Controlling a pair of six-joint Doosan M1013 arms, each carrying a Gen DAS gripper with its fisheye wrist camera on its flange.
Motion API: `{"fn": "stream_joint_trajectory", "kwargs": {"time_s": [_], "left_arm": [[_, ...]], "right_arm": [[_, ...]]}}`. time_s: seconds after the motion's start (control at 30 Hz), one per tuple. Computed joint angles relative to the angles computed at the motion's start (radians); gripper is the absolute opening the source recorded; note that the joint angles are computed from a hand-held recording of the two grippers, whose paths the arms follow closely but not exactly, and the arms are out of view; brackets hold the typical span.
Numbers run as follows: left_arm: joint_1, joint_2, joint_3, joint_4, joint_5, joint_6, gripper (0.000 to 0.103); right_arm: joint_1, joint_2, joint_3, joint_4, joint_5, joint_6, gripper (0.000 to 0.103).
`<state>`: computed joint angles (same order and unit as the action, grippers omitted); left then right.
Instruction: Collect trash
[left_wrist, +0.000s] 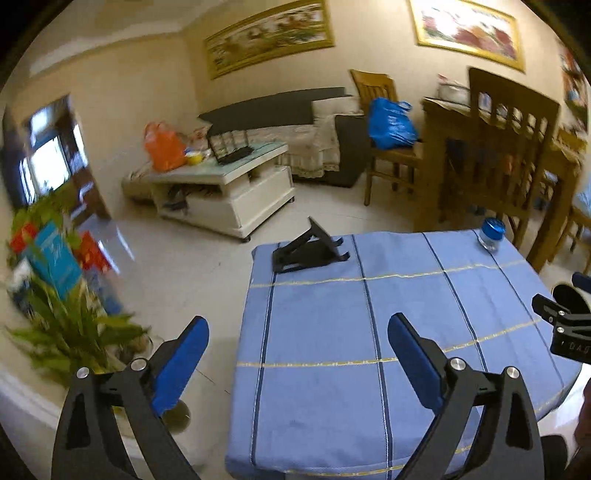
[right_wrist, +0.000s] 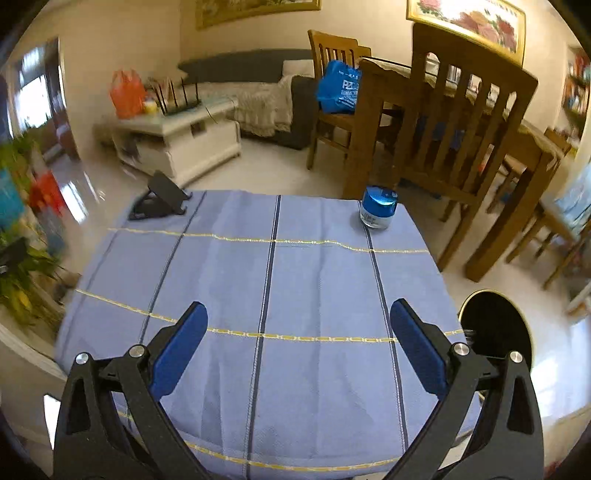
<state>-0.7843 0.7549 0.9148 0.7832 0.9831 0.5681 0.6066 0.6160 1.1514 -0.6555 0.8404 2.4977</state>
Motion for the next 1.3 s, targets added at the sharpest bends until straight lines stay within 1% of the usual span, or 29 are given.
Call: {"fn": "stream_joint_trajectory", "kwargs": {"time_s": [0.07,0.1,0.13,0.2,0.23,0.27,0.3,0.4,0.47,0.57,0.67,0.77,0.87,0.97,1.1,1.3], "left_arm": [[0.006,0.001,0.001,-0.031,-0.02,-0.008,0.094],[0.009,0.009,-0.011,-0.042,-0.027,-0.004,0.094],[0.008,0.016,-0.023,-0.049,-0.029,0.0,0.094],[0.009,0.027,-0.042,-0.065,-0.033,0.015,0.094],[0.009,0.039,-0.062,-0.083,-0.035,0.033,0.094],[0.009,0.039,-0.059,-0.084,-0.04,0.029,0.094],[0.008,0.045,-0.064,-0.084,-0.042,0.023,0.094],[0.009,0.059,-0.086,-0.118,-0.048,0.037,0.094],[0.006,0.065,-0.092,-0.122,-0.043,0.041,0.094],[0.005,0.067,-0.092,-0.128,-0.041,0.048,0.094],[-0.001,0.07,-0.097,-0.118,-0.029,0.059,0.096],[-0.011,0.076,-0.108,-0.079,-0.003,0.056,0.096],[-0.016,0.078,-0.113,-0.066,0.005,0.047,0.096],[-0.016,0.078,-0.116,-0.072,0.006,0.049,0.096],[-0.019,0.081,-0.126,-0.075,0.015,0.054,0.096],[-0.019,0.083,-0.133,-0.085,0.02,0.053,0.096]], "right_arm": [[0.016,0.013,-0.02,-0.037,0.007,0.04,0.098],[0.021,0.013,-0.018,-0.048,-0.012,0.071,0.097],[0.022,0.008,-0.009,-0.044,-0.051,0.097,0.097],[0.013,0.01,-0.007,0.007,-0.108,0.108,0.098],[0.01,0.019,-0.02,0.032,-0.099,0.104,0.098],[0.008,0.026,-0.031,0.045,-0.089,0.103,0.098],[0.006,0.024,-0.026,0.048,-0.099,0.107,0.098],[0.01,0.01,0.002,-0.037,-0.149,0.218,0.097],[0.013,0.006,0.011,-0.068,-0.17,0.23,0.098],[0.016,0.007,0.015,-0.073,-0.177,0.193,0.097],[0.012,-0.014,0.052,-0.087,-0.214,0.252,0.097],[0.004,-0.028,0.073,-0.073,-0.238,0.266,0.097],[0.0,-0.03,0.074,-0.039,-0.225,0.247,0.098],[0.0,-0.035,0.085,-0.028,-0.235,0.243,0.098],[0.011,-0.035,0.084,-0.066,-0.213,0.238,0.098],[0.014,-0.042,0.099,-0.097,-0.211,0.26,0.098]]}}
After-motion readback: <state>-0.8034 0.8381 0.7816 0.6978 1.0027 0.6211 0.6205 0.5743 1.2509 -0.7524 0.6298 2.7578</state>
